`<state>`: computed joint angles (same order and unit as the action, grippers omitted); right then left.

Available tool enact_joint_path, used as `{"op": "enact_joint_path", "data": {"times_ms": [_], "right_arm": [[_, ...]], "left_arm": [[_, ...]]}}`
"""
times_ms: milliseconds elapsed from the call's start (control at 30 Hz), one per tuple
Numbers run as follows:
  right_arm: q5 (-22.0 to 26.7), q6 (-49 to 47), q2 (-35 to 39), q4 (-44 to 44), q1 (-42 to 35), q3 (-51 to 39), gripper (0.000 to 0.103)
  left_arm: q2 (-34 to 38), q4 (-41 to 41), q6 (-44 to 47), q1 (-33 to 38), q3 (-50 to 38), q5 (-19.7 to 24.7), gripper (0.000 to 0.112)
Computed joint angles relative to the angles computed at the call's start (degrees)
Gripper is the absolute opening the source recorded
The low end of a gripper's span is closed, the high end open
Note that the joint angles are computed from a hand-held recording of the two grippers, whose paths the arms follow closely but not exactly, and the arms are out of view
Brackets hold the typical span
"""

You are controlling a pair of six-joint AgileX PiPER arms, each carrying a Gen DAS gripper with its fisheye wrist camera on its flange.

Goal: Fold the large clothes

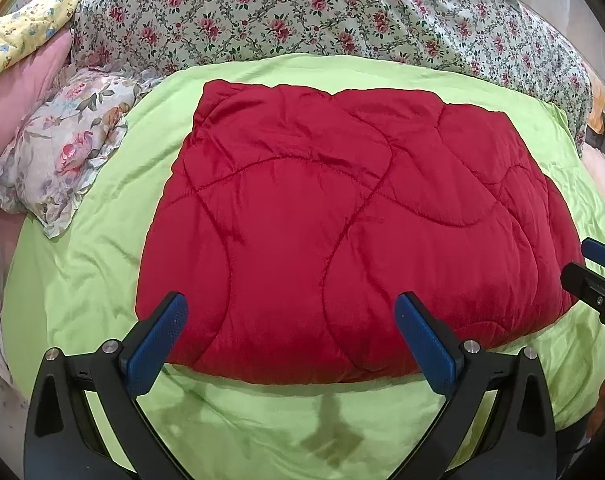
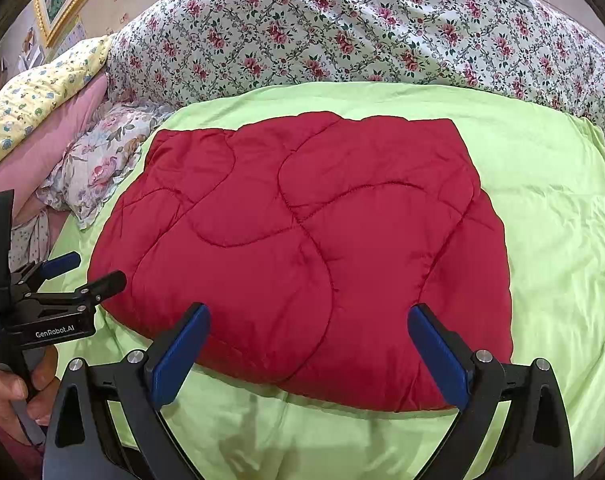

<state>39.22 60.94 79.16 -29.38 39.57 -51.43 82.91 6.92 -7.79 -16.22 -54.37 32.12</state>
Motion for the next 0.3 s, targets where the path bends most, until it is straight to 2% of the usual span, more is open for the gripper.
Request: {"op": "enact_joint_path", "data": {"times_ms": [300], "right_arm": [[-2.11, -2.47, 1.56, 1.98, -1.89, -0.53, 0.100]], "left_arm": [[1.25, -4.30, 3.24, -0.46, -0.86, -0.21, 0.103]]}}
